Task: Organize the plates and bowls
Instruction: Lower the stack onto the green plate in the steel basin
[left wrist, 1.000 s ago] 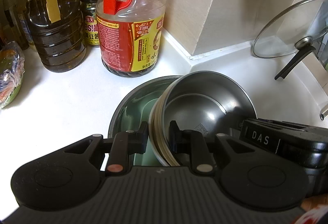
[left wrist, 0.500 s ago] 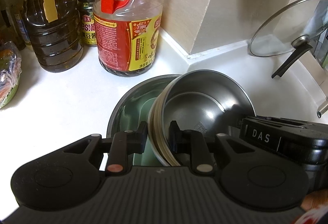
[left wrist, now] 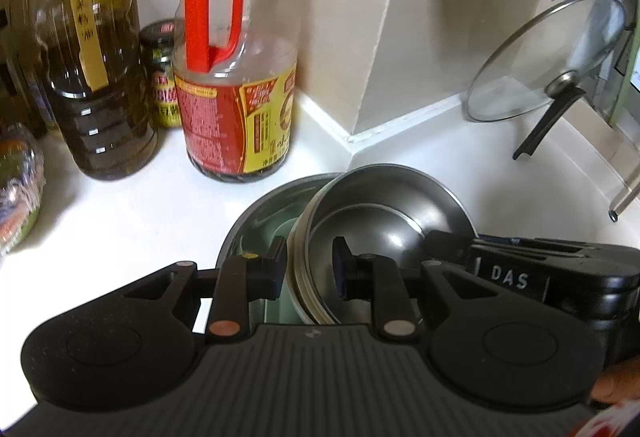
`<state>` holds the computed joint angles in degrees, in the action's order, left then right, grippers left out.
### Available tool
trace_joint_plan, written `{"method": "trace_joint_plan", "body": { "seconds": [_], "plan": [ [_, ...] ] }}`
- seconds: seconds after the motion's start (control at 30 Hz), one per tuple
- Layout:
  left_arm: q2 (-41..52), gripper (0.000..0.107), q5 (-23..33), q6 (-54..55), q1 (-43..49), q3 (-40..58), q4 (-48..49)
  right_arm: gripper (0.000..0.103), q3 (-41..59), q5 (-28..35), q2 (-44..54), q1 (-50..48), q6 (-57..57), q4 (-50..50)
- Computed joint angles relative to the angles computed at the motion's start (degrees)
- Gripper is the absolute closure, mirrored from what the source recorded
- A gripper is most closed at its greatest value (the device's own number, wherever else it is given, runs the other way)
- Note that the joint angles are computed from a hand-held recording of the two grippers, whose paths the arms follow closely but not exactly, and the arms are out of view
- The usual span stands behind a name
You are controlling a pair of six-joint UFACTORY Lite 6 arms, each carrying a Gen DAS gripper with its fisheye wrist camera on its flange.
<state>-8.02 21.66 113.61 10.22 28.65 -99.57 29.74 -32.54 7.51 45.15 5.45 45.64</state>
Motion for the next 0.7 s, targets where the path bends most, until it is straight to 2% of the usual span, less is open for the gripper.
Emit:
{"method": "trace_joint_plan", "body": {
  "seconds": [0.3,0.6,0.67,0.7],
  "plan": [
    [-5.9,0.087,4.7,-4.6,5.5,-4.6,8.2,0.083,-7.7,-6.1,-8.7,8.2,-1.4,8.3],
    [-6.5,0.088,6.2,-4.8,6.1,-5.7,9.4,0.083,-9.1,-8.0,-9.0,14.8,0.6,13.1],
    [-6.8,0.088,5.5,-3.9,5.4,-6.0,8.4,0.090,-9.0,-8.6,-8.5,15.0,1.6,12.8],
    [-6.7,0.088,5.3,-4.1,5.2,-5.8,8.4,0.091,-8.9,-8.4,-8.5,14.9,1.9,12.8]
  ]
}}
